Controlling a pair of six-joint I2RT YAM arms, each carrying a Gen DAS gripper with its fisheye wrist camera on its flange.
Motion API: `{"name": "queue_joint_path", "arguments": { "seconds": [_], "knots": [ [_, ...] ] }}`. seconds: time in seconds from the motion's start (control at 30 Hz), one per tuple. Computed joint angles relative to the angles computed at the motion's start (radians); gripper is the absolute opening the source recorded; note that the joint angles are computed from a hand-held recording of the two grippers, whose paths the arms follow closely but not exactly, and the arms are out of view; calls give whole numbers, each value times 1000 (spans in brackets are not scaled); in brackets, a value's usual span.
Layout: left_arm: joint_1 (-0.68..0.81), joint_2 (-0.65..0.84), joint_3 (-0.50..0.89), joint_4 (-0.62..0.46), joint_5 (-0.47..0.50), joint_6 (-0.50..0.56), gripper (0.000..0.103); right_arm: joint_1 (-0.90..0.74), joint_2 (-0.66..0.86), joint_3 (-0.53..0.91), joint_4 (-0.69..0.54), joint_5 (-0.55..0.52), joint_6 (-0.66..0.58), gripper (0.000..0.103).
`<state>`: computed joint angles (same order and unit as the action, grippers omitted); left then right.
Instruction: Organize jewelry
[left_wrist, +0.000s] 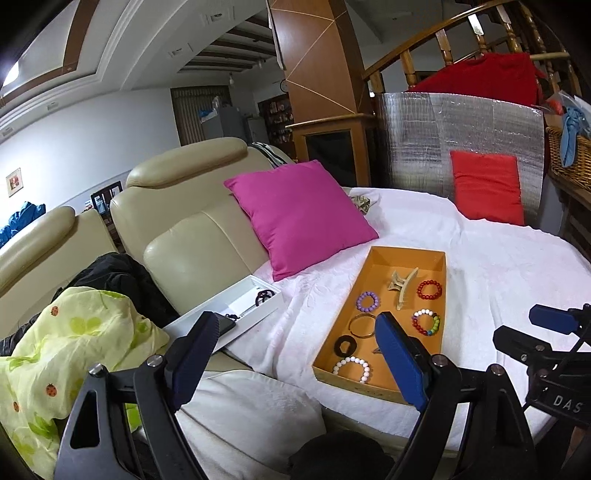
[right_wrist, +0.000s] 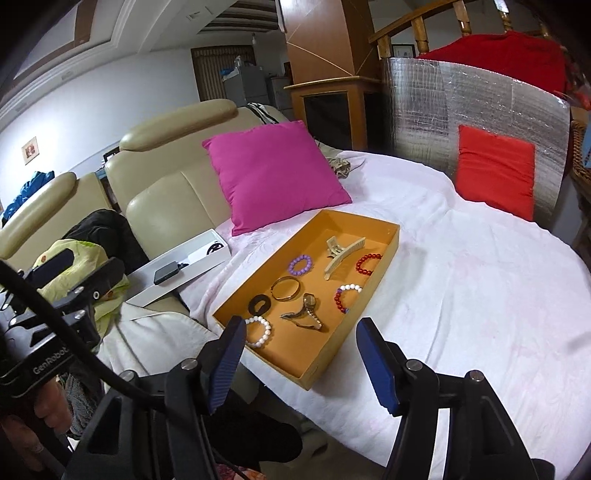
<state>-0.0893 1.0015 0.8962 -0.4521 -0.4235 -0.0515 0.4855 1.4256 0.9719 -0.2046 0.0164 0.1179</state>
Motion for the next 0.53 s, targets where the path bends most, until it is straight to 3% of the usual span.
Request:
{"name": "queue_joint_path", "arguments": {
  "seconds": [0.13,0.4,0.53],
  "knots": [
    [20,5,1,-1,18,-6,87,41,13,5,13,48,2,66],
    [36,20,-2,28,37,-14,87,51,83,49,21,46,-4,66],
    [-5,52,6,69,-17,-11,87,33,120,69,40,30,-3,66]
  ]
}}
